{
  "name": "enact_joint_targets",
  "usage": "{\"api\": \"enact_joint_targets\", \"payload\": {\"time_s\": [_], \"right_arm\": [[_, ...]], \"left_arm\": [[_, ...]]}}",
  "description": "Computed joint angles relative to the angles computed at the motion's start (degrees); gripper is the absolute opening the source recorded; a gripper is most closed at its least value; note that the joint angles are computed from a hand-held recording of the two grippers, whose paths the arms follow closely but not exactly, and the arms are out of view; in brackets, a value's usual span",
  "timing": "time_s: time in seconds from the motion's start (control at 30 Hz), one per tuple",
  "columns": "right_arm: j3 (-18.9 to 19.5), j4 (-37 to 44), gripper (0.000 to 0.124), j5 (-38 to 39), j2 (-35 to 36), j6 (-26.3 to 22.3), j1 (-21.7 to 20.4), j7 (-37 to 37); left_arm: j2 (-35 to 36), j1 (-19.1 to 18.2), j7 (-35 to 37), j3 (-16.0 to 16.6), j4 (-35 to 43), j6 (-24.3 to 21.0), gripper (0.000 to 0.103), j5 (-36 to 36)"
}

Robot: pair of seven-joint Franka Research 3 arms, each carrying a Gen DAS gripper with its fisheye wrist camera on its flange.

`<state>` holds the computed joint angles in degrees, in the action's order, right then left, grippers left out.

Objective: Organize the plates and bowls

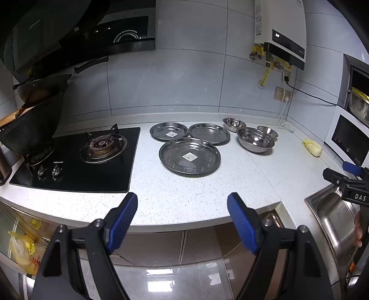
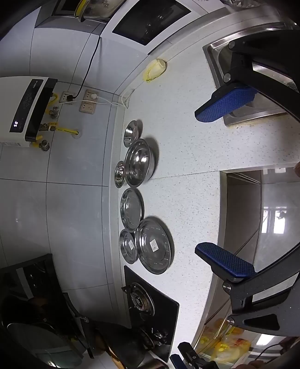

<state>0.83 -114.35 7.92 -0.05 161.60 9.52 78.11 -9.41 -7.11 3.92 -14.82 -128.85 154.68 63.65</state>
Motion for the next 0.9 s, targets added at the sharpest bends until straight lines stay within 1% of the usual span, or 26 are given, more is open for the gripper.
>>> {"api": "enact_joint_targets", "payload": {"time_s": [0.3, 0.47, 0.9], "right_arm": [[-0.03, -0.11, 0.102, 0.42, -0.03, -0.13, 0.00, -0.47], [0.21, -0.66, 0.102, -0.71, -0.11, 0.35, 0.22, 0.85], [0.24, -1.01, 0.102, -1.27, -0.53, 0.00, 0.29, 1.13]], "left_arm": [[-0.23, 0.06, 0.30, 0.07, -0.24, 0.30, 0.080, -0.55], [-0.77, 0.35, 0.98, 0.20, -1.00, 0.87, 0.080, -0.96], [-0.33, 0.22, 0.72, -0.02, -0.64, 0.43, 0.080, -1.00]]}}
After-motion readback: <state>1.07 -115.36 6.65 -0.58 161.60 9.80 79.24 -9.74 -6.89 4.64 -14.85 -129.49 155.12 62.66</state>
